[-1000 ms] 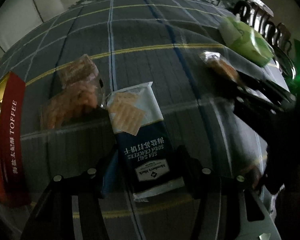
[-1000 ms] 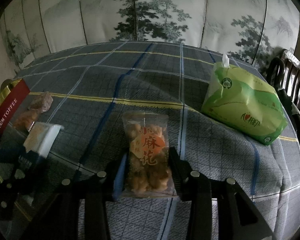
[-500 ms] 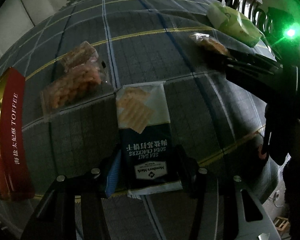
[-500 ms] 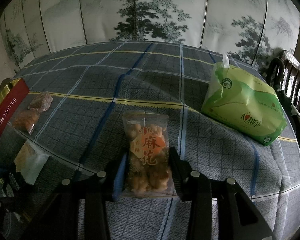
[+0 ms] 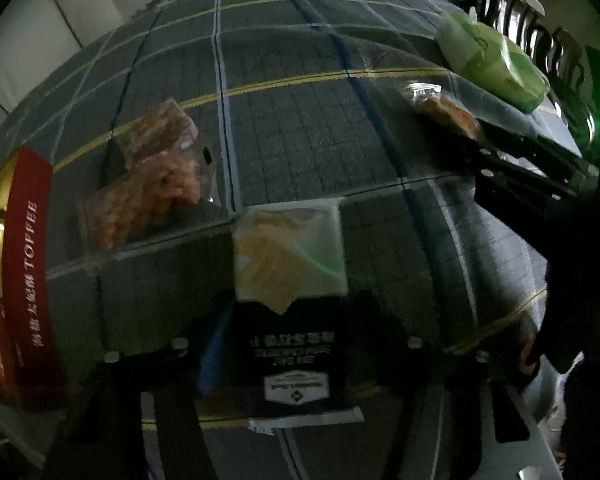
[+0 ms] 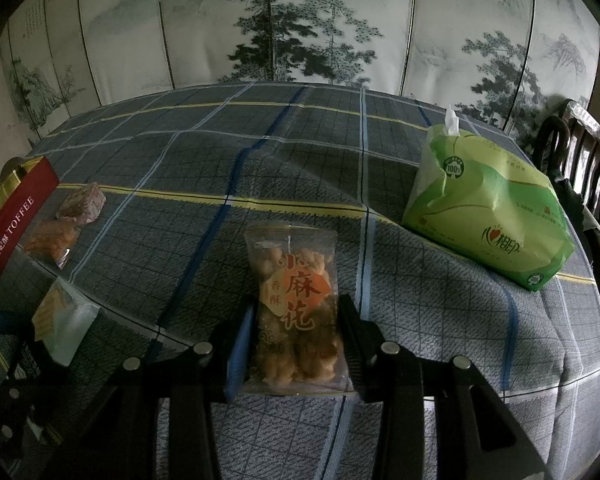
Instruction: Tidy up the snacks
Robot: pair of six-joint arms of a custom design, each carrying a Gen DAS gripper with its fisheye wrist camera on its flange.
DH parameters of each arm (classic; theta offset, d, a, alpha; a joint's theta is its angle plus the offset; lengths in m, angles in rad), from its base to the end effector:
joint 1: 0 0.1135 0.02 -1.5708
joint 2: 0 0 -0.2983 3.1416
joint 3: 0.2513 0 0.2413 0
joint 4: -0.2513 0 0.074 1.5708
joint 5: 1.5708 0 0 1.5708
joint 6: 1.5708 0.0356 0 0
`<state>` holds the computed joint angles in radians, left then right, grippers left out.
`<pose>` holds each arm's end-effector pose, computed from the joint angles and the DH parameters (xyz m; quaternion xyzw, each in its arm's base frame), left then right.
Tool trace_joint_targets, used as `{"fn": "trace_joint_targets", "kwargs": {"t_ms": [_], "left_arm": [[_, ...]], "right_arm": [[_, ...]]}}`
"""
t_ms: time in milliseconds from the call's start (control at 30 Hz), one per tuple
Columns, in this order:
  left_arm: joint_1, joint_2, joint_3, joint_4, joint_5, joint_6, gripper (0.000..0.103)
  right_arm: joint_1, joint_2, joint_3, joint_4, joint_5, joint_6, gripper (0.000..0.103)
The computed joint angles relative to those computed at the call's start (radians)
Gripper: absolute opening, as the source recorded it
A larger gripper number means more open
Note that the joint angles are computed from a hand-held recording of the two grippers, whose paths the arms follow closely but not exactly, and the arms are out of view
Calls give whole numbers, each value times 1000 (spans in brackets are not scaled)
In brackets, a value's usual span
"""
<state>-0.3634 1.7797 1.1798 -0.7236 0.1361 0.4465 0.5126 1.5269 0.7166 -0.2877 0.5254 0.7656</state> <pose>0.3118 -0.1237 0.2169 0.3978 0.9067 -0.0623 0.1257 0.2346 0.1116 0.1902 0.1788 0.9237 -0.0677 0.3321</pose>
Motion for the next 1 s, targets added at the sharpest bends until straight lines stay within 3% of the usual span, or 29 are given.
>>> {"fn": "trace_joint_targets", "kwargs": {"t_ms": [300,667,1000], "left_arm": [[13,5,6,-10,25,29,46],[58,-90,-19,-47,67,106,46],[206,-95,150,-147,131,162,46]], "right_arm": [[-3,-2,-2,1,-1,-3,41],[-2,-1,-1,1,0,-2,41],[-2,-1,0,-3,1,-3,41]]}}
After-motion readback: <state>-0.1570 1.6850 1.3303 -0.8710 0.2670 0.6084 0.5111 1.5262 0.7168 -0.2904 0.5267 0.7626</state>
